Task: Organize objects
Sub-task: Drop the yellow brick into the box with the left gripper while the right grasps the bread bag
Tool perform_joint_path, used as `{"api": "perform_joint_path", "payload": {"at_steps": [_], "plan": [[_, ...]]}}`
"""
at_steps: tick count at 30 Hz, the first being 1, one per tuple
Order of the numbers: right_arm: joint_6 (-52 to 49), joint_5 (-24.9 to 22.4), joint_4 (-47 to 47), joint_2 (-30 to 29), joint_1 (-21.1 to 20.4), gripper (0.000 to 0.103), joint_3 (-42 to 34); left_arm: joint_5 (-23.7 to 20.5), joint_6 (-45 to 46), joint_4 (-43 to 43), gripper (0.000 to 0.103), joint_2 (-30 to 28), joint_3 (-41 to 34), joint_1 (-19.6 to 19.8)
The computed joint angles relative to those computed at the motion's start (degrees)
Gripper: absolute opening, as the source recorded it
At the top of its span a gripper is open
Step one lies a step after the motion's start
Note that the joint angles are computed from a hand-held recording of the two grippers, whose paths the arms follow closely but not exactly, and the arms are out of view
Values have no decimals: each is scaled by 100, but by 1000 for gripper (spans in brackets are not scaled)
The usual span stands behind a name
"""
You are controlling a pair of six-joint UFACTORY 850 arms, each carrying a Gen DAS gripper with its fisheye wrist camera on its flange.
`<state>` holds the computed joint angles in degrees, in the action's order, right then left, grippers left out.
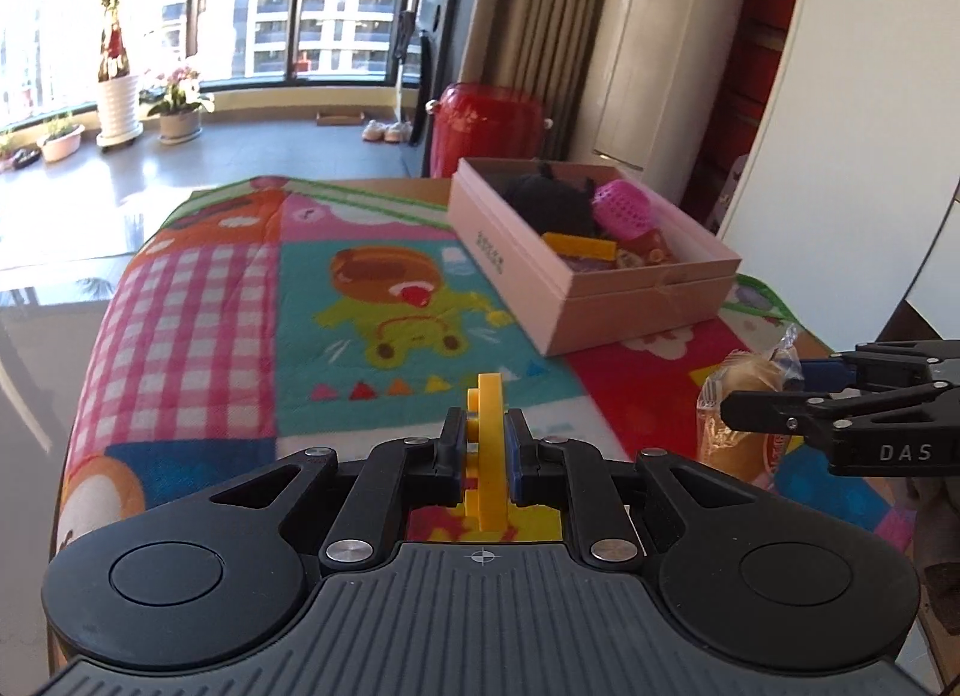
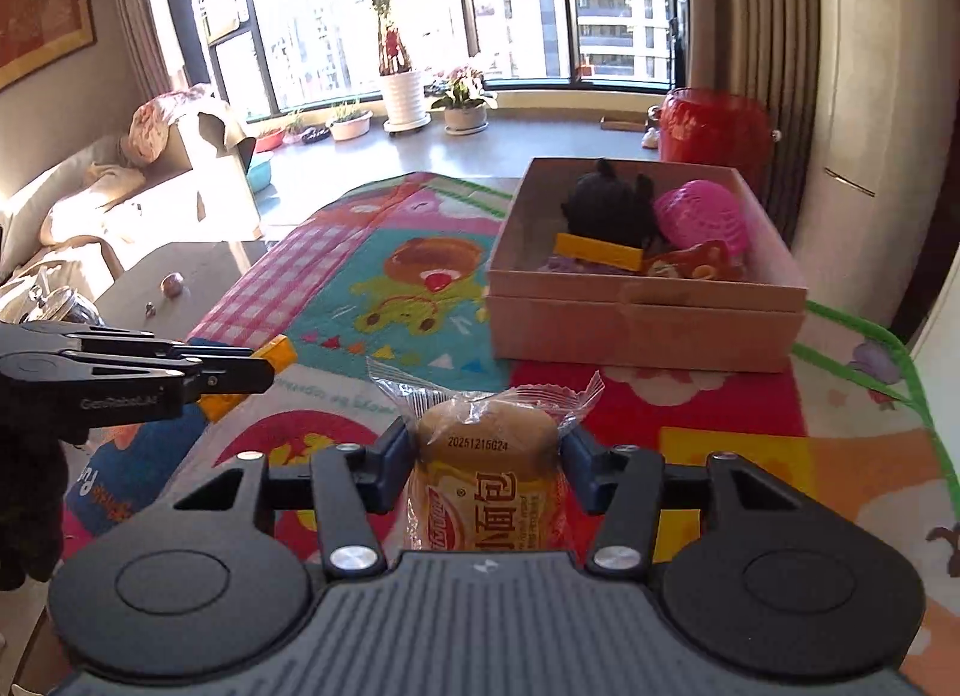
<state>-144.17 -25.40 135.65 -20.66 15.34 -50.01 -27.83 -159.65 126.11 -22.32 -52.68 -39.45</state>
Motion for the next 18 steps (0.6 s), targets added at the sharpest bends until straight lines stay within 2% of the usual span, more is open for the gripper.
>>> {"api": "perform_joint_path", "payload": {"at_steps": [5, 8, 12, 15, 16, 18], "plan": [[264, -316, -158, -81, -415, 52, -13, 113, 256, -351, 15, -193, -644, -19], [352, -483, -142, -121, -577, 52, -40, 91, 654, -659, 15, -501, -1310, 68], [260, -685, 77, -134, -719, 52, -20, 254, 32, -34, 17, -1089, -2294, 313], [359, -686, 83, -173, -807, 52, -72, -67, 845, -734, 19, -1639, -2996, 351], [357, -657, 120, -189, -821, 52, -106, -109, 865, -823, 20, -1719, -3076, 372], [331, -646, 183, -200, -861, 52, -153, -103, 200, -569, 20, -1696, -2959, 459]]}}
